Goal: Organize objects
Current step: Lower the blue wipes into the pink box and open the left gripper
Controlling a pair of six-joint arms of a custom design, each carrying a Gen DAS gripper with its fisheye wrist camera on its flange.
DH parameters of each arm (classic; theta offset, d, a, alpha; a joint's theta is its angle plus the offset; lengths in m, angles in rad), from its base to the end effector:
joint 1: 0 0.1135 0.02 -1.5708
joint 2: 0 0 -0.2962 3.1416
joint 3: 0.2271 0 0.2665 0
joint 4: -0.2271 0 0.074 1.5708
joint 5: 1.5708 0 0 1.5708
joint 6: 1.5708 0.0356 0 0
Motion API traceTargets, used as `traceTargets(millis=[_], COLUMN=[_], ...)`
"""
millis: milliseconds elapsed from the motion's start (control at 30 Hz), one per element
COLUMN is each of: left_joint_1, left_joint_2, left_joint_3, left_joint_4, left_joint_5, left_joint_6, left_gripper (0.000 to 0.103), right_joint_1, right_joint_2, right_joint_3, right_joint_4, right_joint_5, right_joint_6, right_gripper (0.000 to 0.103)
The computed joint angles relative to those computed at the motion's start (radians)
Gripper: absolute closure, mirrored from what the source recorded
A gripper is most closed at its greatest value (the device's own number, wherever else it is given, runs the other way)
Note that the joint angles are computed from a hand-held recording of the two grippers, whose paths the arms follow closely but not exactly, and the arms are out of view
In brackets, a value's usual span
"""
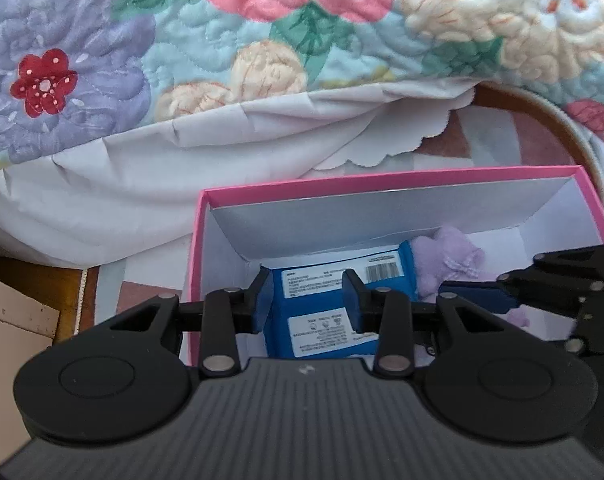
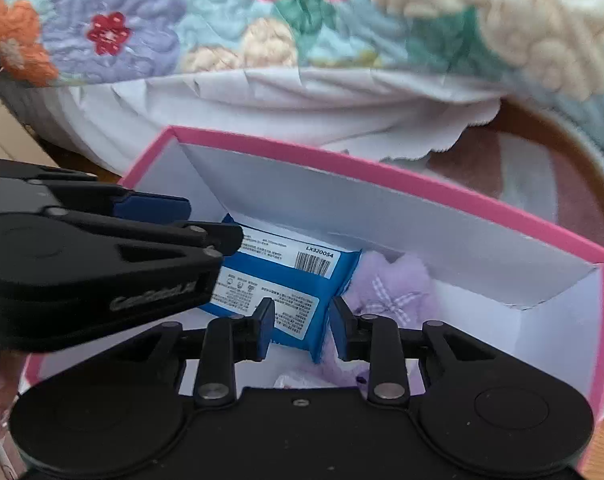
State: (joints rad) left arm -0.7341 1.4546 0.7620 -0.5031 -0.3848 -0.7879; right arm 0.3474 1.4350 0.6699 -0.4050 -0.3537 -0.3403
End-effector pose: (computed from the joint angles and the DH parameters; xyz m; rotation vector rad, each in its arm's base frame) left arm 0.2042 -0.1663 0.1885 -0.1666 2.6058 0.0266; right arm 0.2315 0.0969 0.1715 -1.0038 2.5122 0.4851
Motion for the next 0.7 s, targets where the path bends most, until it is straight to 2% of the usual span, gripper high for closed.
traceTargets(millis=[233,300,400,600,700], left_joint_1=[-0.049,-0.063,-0.085,-0.147,-0.204], left_joint_2=[-0.065,-0.070,-0.085,-0.144,-0.192], left_joint_3=[-0.014,0.003,0.023,0.064,0.089], left_joint_4=[-0.021,-0.054,-0.104,-0.231,-0.327], left_joint_5=[0.034,0.057,0.082,0.063,0.023], left_joint_6=[-0.063,-0.077,-0.109,-0.162,-0.215], left_gripper=[0.067,0.067,0.066,0.063,0.060], right_joint_1=[-0.061,-0.051,-0.088,-0.195,-0.237], right_joint_2=[-0.186,-0.226,-0.277,-0.364,-0.412], right_joint_3=[-0.057,-0.052,-0.039,0.012,0.030], right_joint_4=[-0.060,-0.101,-0.172,-0.331,-0.402], right_joint_5=[-0.012,0.046,0.013,-0.073,-0.102], right_joint_6=[-0.108,-0.102,-0.125,-0.204,-0.235], right_gripper=[0.067,0.066,0.064,0.064,0.063])
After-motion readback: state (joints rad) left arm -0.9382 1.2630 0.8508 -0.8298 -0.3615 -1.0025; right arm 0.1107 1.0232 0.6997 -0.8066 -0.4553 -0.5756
